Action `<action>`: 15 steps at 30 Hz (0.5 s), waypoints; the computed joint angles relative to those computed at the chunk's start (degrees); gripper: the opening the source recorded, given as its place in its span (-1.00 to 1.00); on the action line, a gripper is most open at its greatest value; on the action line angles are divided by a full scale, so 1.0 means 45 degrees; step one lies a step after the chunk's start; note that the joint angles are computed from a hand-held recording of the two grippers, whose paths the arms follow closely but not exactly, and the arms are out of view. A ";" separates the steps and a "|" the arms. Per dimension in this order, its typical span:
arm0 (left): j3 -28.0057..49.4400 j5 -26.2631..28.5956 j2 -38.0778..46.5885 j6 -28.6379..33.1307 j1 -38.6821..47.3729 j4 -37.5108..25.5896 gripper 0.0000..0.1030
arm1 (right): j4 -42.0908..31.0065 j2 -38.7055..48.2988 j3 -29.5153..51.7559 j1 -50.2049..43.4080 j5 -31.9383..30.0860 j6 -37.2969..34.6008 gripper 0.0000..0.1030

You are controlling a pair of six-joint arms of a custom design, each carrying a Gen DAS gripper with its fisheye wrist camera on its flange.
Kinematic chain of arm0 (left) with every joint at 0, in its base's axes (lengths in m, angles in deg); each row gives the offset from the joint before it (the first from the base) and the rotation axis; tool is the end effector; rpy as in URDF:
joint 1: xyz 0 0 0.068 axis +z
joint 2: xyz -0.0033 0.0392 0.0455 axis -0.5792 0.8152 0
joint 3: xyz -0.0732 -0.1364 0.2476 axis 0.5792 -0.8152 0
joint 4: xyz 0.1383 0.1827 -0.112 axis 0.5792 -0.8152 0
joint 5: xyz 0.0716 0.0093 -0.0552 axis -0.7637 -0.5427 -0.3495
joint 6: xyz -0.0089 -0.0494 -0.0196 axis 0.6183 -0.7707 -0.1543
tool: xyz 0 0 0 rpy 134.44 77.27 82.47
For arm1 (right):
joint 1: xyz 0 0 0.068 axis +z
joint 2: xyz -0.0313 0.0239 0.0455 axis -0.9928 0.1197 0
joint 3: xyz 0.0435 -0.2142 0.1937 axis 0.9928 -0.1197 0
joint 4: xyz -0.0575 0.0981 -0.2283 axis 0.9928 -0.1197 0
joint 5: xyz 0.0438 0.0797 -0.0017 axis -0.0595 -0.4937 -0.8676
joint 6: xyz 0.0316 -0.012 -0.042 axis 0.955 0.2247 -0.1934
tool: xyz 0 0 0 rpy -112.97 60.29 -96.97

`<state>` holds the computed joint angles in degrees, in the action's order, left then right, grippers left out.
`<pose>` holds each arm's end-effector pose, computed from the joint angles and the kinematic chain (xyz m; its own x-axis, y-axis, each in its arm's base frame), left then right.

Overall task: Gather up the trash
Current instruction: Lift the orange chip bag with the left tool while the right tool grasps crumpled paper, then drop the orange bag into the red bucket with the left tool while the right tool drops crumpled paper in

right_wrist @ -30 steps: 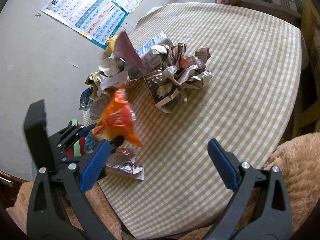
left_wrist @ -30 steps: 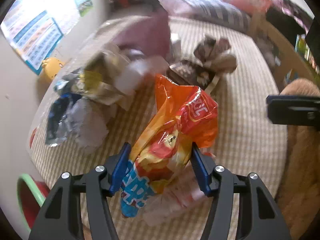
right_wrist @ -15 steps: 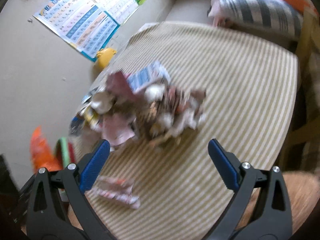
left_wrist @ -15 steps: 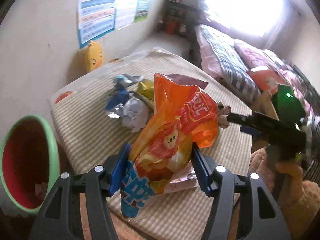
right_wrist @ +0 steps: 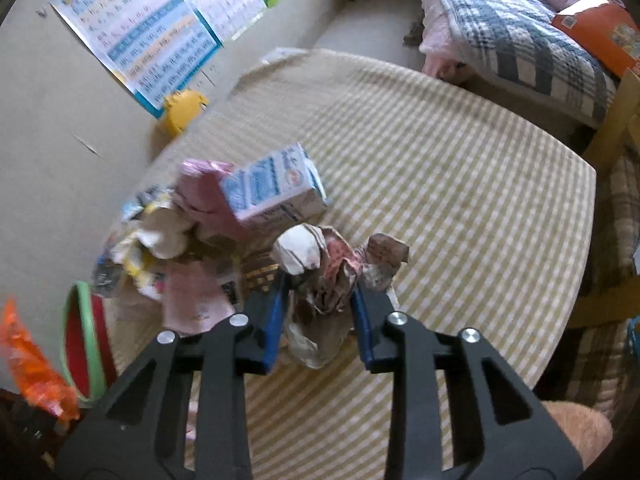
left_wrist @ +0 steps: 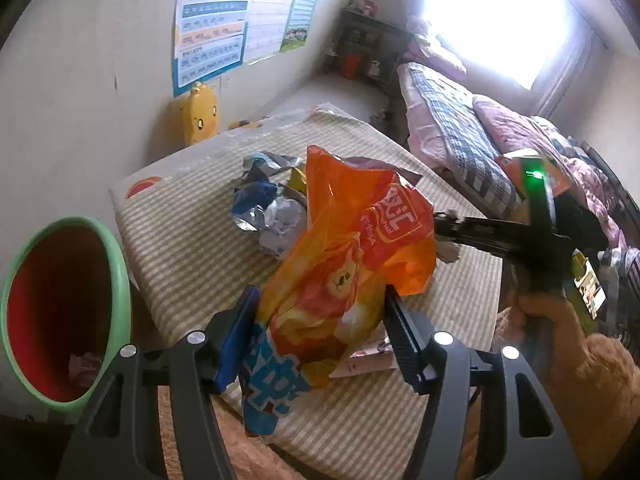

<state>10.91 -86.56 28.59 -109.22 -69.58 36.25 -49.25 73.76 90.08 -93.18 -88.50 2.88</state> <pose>0.2170 -0.1429 0.1392 -0.8100 -0.0650 -0.5828 0.1041 0.9621 -0.2519 0.3450 -0.0480 0.0779 -0.8743 0.2045 -0.4403 0.0440 0.9366 0.3477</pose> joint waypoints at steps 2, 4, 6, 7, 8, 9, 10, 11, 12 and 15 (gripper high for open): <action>-0.0051 0.0054 -0.0106 -0.0092 0.0156 0.0067 0.14 | 0.0031 -0.0732 -0.0576 -0.0064 -0.0279 -0.0030 -0.41; -0.0086 -0.0092 -0.0224 -0.0073 0.0253 0.0090 0.15 | 0.0128 -0.1647 -0.1364 -0.0126 -0.0618 -0.0156 -0.41; -0.0090 -0.0216 -0.0276 -0.0038 0.0380 0.0090 0.15 | 0.0243 -0.2406 -0.2012 -0.0013 -0.0791 -0.0184 -0.41; -0.0122 -0.0255 -0.0290 -0.0070 0.0401 0.0116 0.15 | 0.0255 -0.2761 -0.2299 0.0018 -0.0930 -0.0208 -0.41; -0.0157 -0.0245 -0.0305 -0.0088 0.0480 0.0151 0.15 | 0.0252 -0.3179 -0.2615 0.0110 -0.1106 -0.0196 -0.41; -0.0184 -0.0251 -0.0340 -0.0111 0.0521 0.0142 0.15 | 0.0213 -0.3440 -0.2780 0.0175 -0.1204 -0.0189 -0.41; -0.0207 -0.0269 -0.0348 -0.0106 0.0557 0.0149 0.15 | 0.0167 -0.3793 -0.2985 0.0305 -0.1295 -0.0155 -0.41; -0.0246 -0.0293 -0.0367 -0.0096 0.0604 0.0166 0.15 | 0.0167 -0.4134 -0.3181 0.0469 -0.1337 -0.0102 -0.41; -0.0304 -0.0307 -0.0413 -0.0088 0.0634 0.0191 0.15 | 0.0159 -0.4490 -0.3395 0.0618 -0.1339 -0.0052 -0.41; -0.0464 -0.0373 -0.0604 -0.0034 0.0807 0.0254 0.15 | 0.0074 -0.5288 -0.3682 0.1223 -0.1269 0.0089 -0.41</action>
<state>8.82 -88.24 25.87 -109.38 -65.94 37.40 -48.91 49.96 73.51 -87.68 -94.21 3.28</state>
